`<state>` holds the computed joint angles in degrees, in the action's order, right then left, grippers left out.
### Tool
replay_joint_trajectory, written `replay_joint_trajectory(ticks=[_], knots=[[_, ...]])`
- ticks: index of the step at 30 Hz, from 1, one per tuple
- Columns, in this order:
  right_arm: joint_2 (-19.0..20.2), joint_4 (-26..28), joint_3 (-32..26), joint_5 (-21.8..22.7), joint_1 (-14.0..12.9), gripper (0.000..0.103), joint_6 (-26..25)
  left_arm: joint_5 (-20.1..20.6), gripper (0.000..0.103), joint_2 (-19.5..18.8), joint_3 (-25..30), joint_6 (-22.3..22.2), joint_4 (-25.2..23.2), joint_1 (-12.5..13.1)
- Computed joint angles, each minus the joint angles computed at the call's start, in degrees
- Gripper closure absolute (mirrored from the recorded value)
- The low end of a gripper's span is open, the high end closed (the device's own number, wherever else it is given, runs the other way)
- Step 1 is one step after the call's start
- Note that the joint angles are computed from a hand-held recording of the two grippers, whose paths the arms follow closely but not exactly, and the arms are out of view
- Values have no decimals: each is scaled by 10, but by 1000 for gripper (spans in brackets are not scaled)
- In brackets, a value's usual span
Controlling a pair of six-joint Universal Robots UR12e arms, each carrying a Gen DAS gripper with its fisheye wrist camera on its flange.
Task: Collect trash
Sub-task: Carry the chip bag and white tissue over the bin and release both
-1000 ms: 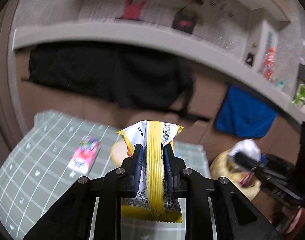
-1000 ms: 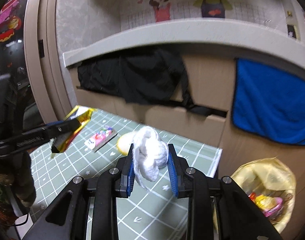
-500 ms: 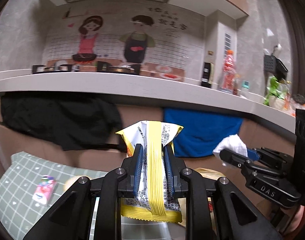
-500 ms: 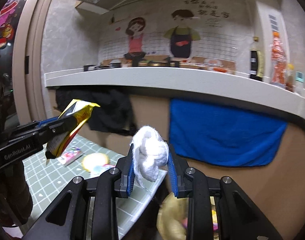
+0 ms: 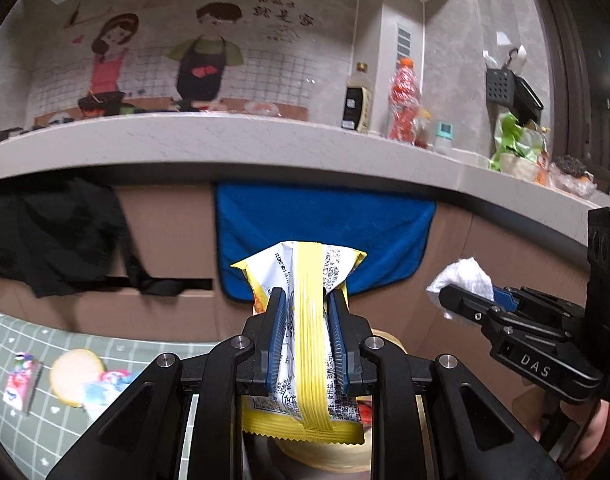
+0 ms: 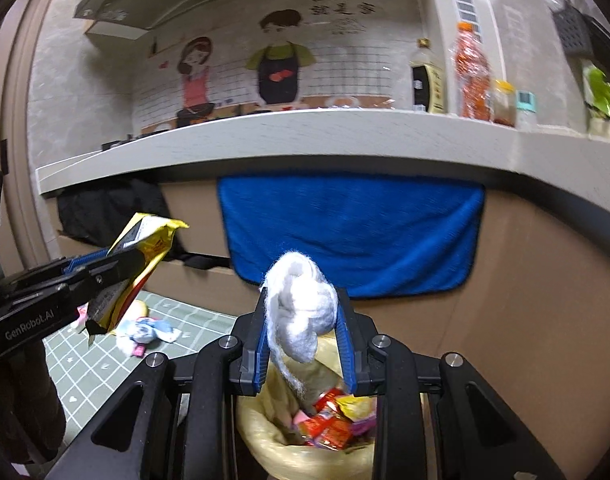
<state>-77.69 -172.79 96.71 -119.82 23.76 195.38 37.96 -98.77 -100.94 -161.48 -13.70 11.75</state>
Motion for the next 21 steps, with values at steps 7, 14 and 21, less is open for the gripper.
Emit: replay_joint_trajectory(ticks=[7,14,21], knots=[[-8,6,20,16,-17,77,30,17,81,-12,8,20,-37,-25],[-5,11,30,35,-31,76,51,36,80,-32,15,25,-52,-43],[1,19,32,66,-50,76,73,56,80,-51,26,36,-87,-56]])
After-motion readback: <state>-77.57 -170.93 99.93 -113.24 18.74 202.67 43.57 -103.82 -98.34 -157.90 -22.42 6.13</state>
